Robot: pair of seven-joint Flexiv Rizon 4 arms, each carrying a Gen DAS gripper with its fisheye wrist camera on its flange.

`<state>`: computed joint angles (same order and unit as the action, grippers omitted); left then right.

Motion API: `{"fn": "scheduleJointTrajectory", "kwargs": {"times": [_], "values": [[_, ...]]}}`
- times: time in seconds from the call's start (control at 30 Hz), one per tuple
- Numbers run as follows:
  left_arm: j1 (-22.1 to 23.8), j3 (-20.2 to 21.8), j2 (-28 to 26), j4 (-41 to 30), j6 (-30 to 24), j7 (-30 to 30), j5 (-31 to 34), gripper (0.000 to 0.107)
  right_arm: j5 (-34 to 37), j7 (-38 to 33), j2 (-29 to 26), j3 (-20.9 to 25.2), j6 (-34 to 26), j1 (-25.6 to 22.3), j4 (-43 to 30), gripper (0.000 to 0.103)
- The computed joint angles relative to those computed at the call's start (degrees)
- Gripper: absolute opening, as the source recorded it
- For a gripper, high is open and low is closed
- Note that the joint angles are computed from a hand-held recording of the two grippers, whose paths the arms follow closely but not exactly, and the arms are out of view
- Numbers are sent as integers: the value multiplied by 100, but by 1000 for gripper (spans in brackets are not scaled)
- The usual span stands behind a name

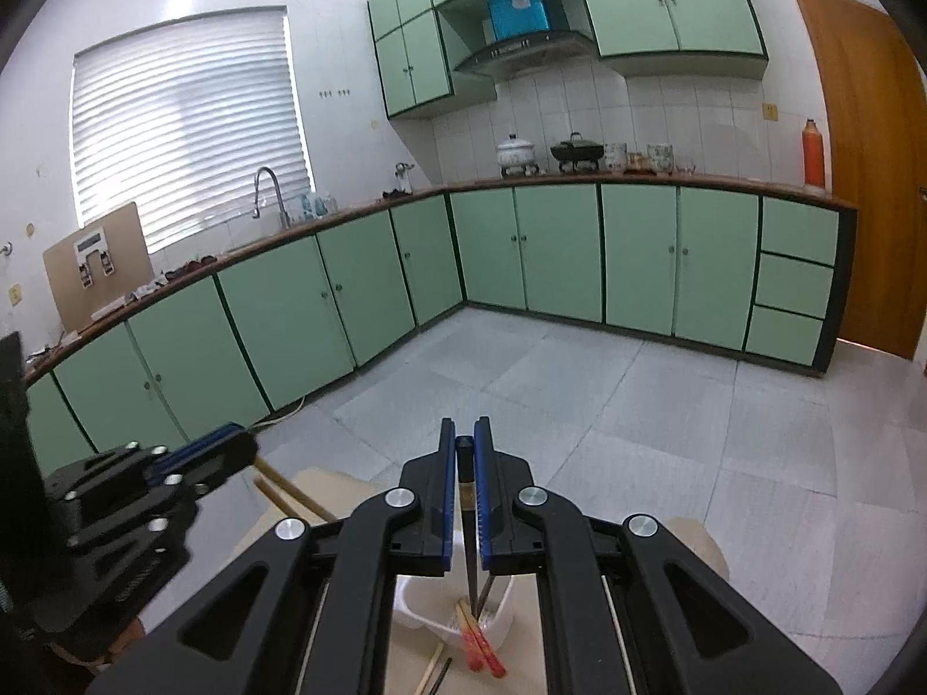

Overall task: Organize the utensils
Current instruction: 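Lower the chopsticks into the holder cups and open both tools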

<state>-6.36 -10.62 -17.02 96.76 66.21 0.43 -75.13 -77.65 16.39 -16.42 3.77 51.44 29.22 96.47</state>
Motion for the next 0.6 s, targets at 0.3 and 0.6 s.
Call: {"fn": "scheduleJointTrajectory", "kwargs": {"times": [0.3, 0.6], "values": [[328, -26, -143, -15, -303, -580, 547, 20, 166, 53, 120, 60, -252, 114, 261, 28], [33, 261, 634, 771, -239, 1113, -1629, 44, -365, 667, 521, 474, -1415, 360, 708, 58]]}}
